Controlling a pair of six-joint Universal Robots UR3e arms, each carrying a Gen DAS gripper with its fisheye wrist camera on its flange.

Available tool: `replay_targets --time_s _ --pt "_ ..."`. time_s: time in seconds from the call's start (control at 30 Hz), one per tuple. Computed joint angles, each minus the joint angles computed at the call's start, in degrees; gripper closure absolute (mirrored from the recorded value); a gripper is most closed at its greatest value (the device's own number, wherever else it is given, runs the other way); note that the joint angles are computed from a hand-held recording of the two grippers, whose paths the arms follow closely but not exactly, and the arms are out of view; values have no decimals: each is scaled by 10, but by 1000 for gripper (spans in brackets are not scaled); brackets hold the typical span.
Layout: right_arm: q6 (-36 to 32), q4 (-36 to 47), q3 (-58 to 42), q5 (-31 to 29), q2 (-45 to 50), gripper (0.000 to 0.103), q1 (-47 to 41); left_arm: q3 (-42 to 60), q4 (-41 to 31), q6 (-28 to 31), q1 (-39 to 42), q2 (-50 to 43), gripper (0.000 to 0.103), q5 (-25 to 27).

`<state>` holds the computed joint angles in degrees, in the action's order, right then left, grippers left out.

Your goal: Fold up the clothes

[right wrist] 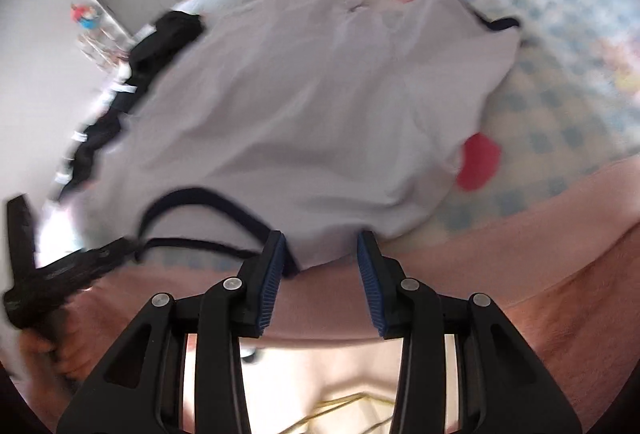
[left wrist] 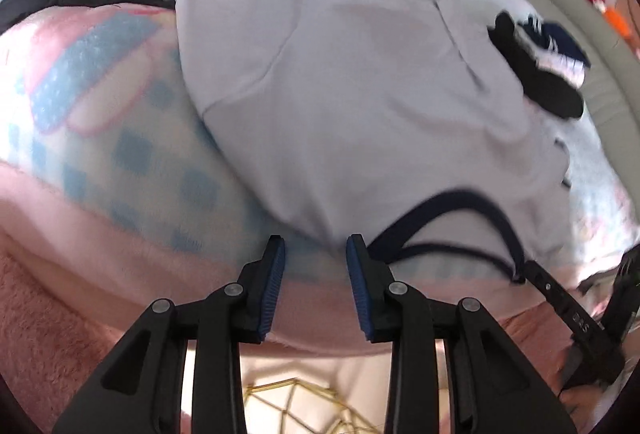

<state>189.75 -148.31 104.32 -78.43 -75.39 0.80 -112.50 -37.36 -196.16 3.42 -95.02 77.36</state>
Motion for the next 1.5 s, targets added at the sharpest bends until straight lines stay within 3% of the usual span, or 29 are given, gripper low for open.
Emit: replay_targets --time_s 0.07,0.2,0.27,0.43,0.5,0.57,0.73,0.83,0.97,1.17,1.33,1.5 --pt "-21 16 5 -16 -5 62 3 -14 -6 9 -2 17 70 5" --pt "3 -24 91 77 -61 61 -68 -105 39 4 72 82 70 -101" --pt "20 -46 119 112 -79 61 -100 -123 57 -3 94 90 70 -127" --pt "31 -51 68 117 -32 60 -97 -125 94 -28 98 58 70 -156" --pt "30 -35 35 93 1 58 -77 -89 116 -44 69 3 68 -132" --pt "3 -9 11 52 17 58 -47 -56 90 -40 45 -16 68 -96" --pt "-30 60 11 -11 1 59 -31 -80 63 -7 34 65 70 -65" --pt "-23 47 59 47 -46 63 -77 -49 96 3 -17 62 70 -43" --pt "-19 4 77 90 -83 60 -106 83 97 28 -96 -55 70 -57" --pt "5 -40 26 53 -27 59 -82 279 45 55 -191 -204 70 -20" --pt "-28 -46 56 60 -36 59 -128 385 -29 55 -235 -286 70 18" --pt "-61 -52 110 70 -82 59 -160 328 -15 58 -231 -261 68 5"
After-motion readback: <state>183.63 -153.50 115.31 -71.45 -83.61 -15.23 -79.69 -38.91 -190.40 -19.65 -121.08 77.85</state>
